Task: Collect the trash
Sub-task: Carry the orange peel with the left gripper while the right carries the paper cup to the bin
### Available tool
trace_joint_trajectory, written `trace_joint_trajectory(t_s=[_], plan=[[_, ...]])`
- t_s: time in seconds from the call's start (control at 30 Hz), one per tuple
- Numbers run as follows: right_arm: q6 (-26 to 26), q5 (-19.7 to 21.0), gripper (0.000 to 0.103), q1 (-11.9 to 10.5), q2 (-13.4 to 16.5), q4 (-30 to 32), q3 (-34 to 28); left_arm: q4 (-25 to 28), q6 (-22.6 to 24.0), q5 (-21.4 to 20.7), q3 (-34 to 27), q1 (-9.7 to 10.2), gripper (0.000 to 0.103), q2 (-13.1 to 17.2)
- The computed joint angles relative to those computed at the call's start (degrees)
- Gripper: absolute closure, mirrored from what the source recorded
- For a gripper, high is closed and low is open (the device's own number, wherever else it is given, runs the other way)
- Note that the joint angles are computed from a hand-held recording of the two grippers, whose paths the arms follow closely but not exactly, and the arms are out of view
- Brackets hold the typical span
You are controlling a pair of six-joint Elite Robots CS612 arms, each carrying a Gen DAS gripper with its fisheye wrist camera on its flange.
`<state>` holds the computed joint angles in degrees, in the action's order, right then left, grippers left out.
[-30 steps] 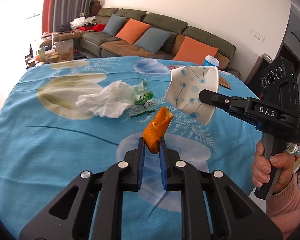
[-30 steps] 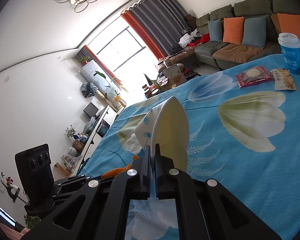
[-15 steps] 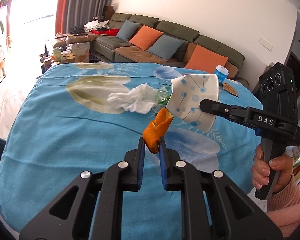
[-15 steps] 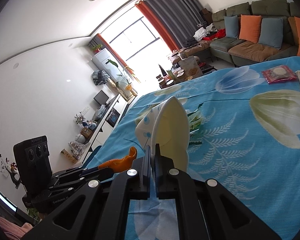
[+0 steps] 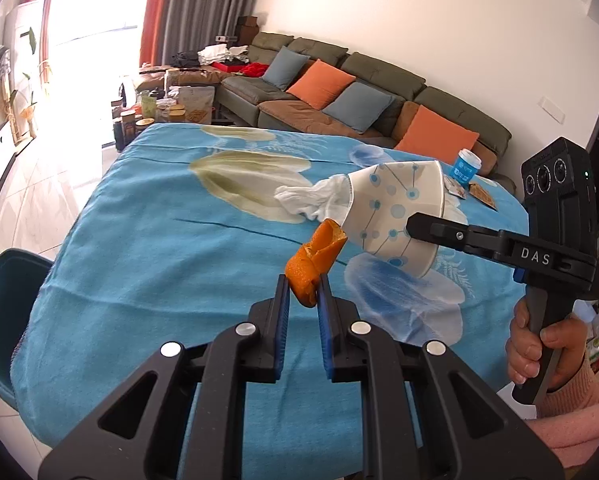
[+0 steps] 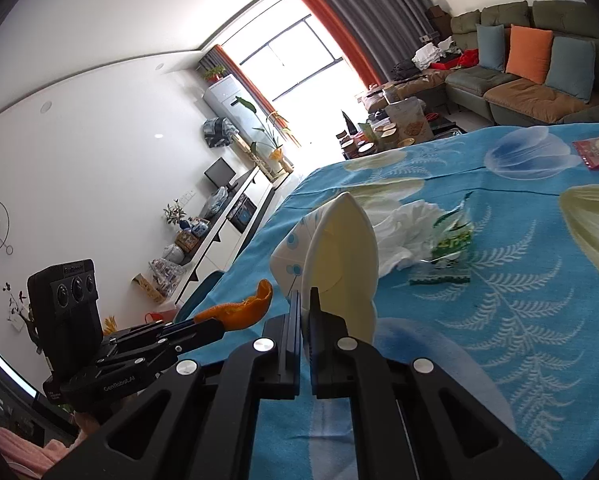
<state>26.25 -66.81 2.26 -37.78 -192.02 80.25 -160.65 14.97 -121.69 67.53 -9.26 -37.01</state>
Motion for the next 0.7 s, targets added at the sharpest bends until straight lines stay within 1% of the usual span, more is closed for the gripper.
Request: trace_joint_trajectory(t_s=[0.2,0.7], plan=[[-1.2,1.1,0.1,0.6,0.8,2.0,-1.9,-0.8,-1.0,0.3,-0.1,0.73,0.089,0.1],[-3.9,4.2,0.1,1.7,3.1,7.2,-7.4,-3.0,-4.0,2.6,-0.1,2.13,0.089,0.1]])
